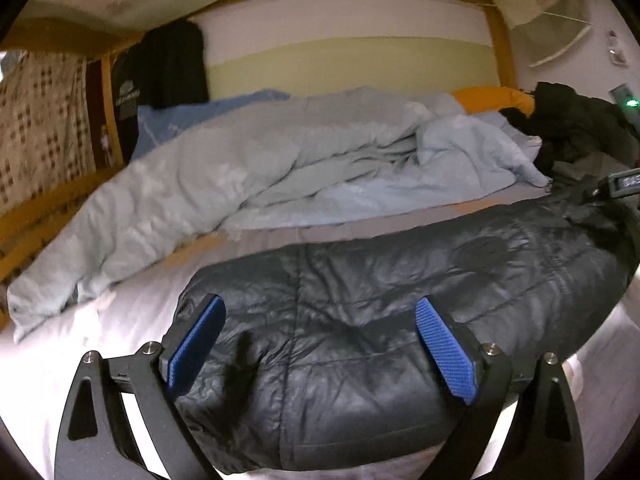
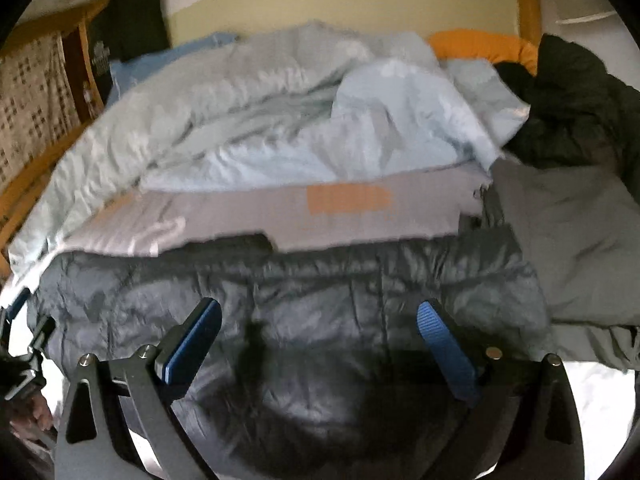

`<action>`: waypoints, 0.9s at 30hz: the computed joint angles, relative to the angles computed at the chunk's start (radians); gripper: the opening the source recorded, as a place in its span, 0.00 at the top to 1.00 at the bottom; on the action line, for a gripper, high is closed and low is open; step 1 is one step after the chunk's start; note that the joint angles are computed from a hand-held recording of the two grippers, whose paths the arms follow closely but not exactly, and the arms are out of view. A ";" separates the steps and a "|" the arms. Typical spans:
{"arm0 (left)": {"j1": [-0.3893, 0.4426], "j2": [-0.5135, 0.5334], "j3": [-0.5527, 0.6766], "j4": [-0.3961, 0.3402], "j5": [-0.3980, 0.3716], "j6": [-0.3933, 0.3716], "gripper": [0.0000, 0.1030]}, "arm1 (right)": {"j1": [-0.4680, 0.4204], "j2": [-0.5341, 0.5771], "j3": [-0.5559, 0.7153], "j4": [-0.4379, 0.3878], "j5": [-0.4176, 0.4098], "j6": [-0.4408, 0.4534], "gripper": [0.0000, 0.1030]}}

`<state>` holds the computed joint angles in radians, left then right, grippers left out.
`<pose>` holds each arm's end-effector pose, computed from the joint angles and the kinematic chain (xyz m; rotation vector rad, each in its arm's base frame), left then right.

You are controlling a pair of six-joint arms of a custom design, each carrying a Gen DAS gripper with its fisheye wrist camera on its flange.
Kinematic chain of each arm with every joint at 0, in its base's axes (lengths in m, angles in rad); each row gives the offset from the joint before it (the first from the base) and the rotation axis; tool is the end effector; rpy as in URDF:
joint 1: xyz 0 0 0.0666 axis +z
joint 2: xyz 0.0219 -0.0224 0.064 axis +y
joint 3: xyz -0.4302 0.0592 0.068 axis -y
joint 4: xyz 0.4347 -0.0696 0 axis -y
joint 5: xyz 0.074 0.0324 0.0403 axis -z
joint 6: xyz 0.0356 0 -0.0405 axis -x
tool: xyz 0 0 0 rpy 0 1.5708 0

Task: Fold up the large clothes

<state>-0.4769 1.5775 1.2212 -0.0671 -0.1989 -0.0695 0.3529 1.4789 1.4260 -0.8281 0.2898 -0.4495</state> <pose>0.5355 -0.2692 0.3638 0.4117 1.9428 -0.0654 0.5225 0.1812 0.4587 0.2415 2.3906 0.0143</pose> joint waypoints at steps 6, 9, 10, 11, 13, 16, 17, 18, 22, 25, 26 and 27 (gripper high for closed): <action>-0.018 -0.002 -0.004 0.010 0.003 -0.042 0.07 | -0.016 0.045 0.045 -0.103 -0.147 0.036 0.03; -0.022 0.008 0.020 -0.037 0.008 -0.024 0.07 | 0.005 0.094 0.089 -0.217 -0.113 0.118 0.03; -0.023 0.015 0.036 -0.068 0.009 -0.014 0.07 | 0.007 0.102 0.090 -0.223 -0.103 0.120 0.03; -0.025 0.022 0.055 -0.097 0.014 -0.002 0.07 | 0.006 0.111 0.093 -0.228 -0.107 0.117 0.02; -0.035 0.031 0.080 -0.125 0.002 0.018 0.07 | -0.003 0.122 0.094 -0.228 -0.121 0.127 0.02; -0.040 0.037 0.118 -0.206 0.033 0.076 0.07 | -0.011 0.144 0.114 -0.240 -0.129 0.146 0.01; -0.037 0.044 0.142 -0.263 0.075 0.116 0.07 | -0.012 0.153 0.126 -0.252 -0.129 0.151 0.01; -0.032 0.058 0.170 -0.330 0.136 0.153 0.07 | -0.012 0.159 0.136 -0.264 -0.133 0.157 0.00; -0.072 0.074 0.188 -0.376 0.068 0.185 0.13 | -0.010 0.179 0.171 -0.305 -0.134 0.143 0.00; -0.144 0.025 0.113 -0.180 -0.155 0.022 0.14 | 0.002 0.167 0.177 -0.309 -0.088 0.086 0.01; -0.160 0.011 0.103 -0.159 -0.147 -0.014 0.14 | 0.004 0.165 0.180 -0.310 -0.077 0.063 0.01; -0.172 -0.002 0.094 -0.143 -0.123 -0.036 0.14 | 0.005 0.161 0.180 -0.308 -0.070 0.035 0.01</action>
<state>-0.6492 1.5757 1.3153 -0.2103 -0.3222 -0.1051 0.3581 1.6396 1.6063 -1.1363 0.2199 -0.4145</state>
